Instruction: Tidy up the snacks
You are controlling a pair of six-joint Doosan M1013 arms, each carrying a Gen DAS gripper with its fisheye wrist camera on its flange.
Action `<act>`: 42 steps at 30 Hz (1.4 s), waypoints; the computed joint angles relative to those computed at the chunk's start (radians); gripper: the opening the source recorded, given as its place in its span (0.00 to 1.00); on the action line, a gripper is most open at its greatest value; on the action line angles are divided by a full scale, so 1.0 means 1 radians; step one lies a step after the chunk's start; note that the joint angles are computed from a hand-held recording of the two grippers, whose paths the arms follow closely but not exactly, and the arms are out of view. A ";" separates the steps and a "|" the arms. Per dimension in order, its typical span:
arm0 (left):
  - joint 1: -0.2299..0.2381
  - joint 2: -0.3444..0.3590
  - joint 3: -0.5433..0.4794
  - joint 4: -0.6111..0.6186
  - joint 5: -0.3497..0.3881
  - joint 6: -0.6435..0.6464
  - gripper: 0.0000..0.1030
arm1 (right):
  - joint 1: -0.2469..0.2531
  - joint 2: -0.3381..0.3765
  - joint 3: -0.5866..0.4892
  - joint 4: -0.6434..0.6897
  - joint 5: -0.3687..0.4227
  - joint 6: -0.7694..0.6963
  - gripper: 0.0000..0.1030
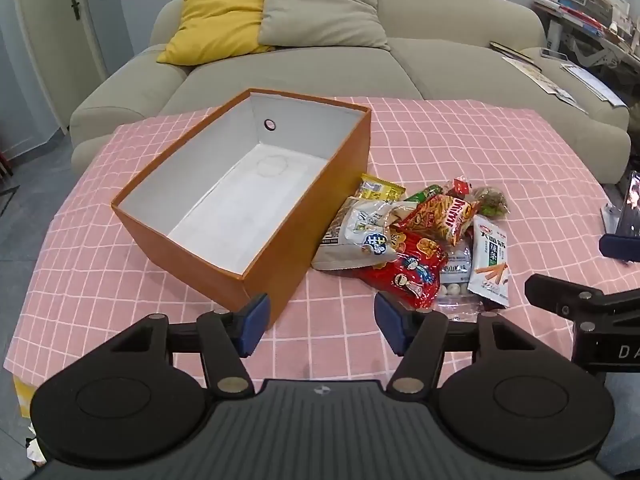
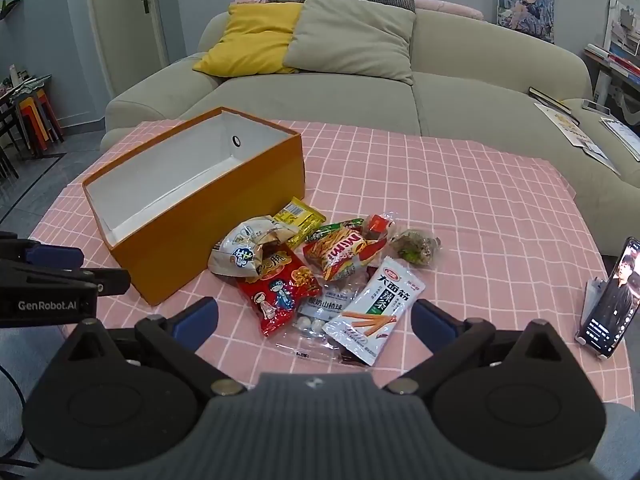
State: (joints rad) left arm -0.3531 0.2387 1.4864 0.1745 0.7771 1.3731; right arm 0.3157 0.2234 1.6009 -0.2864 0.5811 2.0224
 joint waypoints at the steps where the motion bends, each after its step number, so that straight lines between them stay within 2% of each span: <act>1: -0.001 -0.001 0.002 0.009 -0.002 -0.007 0.69 | -0.001 0.000 0.000 0.001 0.000 -0.002 0.96; 42: 0.004 -0.006 -0.005 0.022 0.006 -0.030 0.69 | 0.007 -0.001 0.001 -0.018 -0.006 -0.014 0.96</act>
State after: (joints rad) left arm -0.3492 0.2330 1.4815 0.1965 0.7828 1.3429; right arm 0.3222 0.2226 1.6020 -0.3040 0.5755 2.0087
